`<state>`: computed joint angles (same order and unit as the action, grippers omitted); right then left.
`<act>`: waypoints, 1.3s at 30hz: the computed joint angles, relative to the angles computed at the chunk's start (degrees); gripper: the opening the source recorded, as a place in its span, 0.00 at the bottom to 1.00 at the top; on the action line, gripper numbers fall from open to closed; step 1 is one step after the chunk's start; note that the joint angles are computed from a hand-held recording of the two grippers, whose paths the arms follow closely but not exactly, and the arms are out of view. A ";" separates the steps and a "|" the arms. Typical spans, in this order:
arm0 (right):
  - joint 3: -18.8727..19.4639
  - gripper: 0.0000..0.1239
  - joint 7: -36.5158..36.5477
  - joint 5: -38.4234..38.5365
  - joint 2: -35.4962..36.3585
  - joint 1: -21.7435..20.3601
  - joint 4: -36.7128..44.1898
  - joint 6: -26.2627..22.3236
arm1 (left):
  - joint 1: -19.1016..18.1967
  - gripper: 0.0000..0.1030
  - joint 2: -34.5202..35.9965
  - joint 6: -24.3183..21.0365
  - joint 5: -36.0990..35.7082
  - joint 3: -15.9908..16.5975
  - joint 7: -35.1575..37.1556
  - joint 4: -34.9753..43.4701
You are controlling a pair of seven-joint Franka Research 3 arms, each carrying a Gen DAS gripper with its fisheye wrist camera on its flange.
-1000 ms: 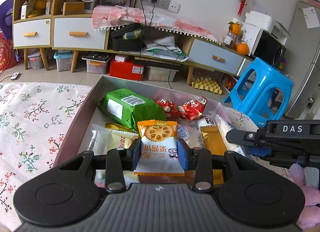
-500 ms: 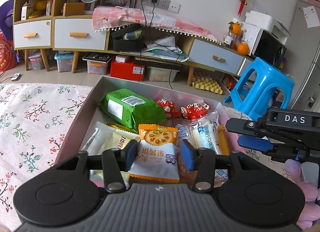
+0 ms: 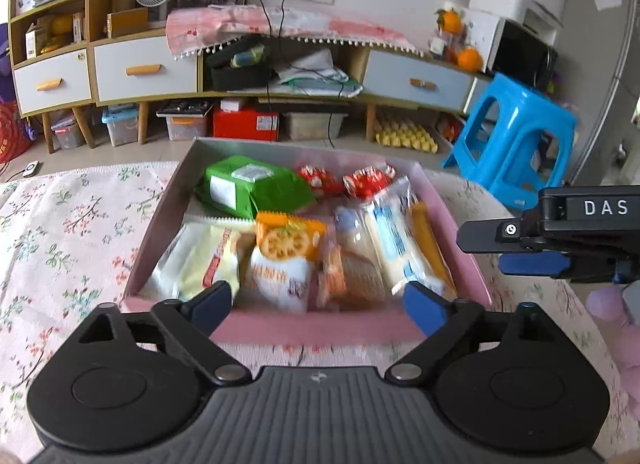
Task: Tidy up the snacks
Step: 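Open the left gripper in the box while the right releases the milk-stick packet, then grasp the orange-topped white packet with the right gripper while the left grasps the blue chocolate packet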
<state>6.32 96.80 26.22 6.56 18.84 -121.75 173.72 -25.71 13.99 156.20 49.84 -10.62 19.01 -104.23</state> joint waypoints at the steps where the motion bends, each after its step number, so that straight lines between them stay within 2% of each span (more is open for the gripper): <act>1: -0.63 0.55 1.06 -2.00 -0.77 0.49 -0.62 -1.01 | 0.02 0.97 -0.35 -1.32 -1.27 -0.50 1.11 -0.31; 4: -2.14 0.55 5.68 -9.83 -3.20 1.46 -2.46 -5.09 | 0.75 0.98 -1.59 -2.83 -5.29 -1.92 5.70 -2.20; 6: -1.94 0.55 6.37 -11.22 -4.60 1.07 -3.40 -8.03 | 0.97 0.98 -2.78 -4.67 -7.72 -2.59 7.88 -3.61; 11: -1.33 0.55 4.47 -9.01 -7.53 0.11 -5.28 -14.72 | 1.58 0.98 -5.67 -7.13 -12.41 -3.80 10.73 -6.35; 18: -1.43 0.55 0.83 -0.83 -9.77 -0.16 -7.03 -22.37 | 1.71 0.98 -7.77 -9.25 -16.17 -5.23 13.02 -8.00; 24: -1.09 0.53 -0.41 1.53 -10.34 0.13 -8.02 -23.76 | 1.00 0.98 -8.21 -11.42 -15.91 -5.84 14.41 -8.24; 29: -1.17 0.38 -0.57 2.96 -9.70 0.16 -7.79 -25.03 | 0.62 0.98 -8.63 -12.60 -15.83 -6.18 15.10 -8.61; 31: -1.20 0.34 -1.30 4.07 -9.43 0.20 -7.66 -25.35 | 0.56 0.98 -8.69 -12.72 -16.14 -6.27 15.22 -8.62; 36: -1.06 0.31 -1.65 4.81 -9.32 0.22 -7.92 -24.67 | 0.29 0.98 -8.19 -12.87 -16.74 -6.48 15.75 -7.93; 39: -0.83 0.31 0.73 1.22 -9.72 0.00 -8.42 -23.36 | 0.08 0.98 -7.63 -12.48 -17.55 -6.57 16.19 -7.39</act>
<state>5.49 97.53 27.44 -3.16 18.84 -130.17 150.35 -25.63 6.35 143.72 32.29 -17.19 35.20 -111.62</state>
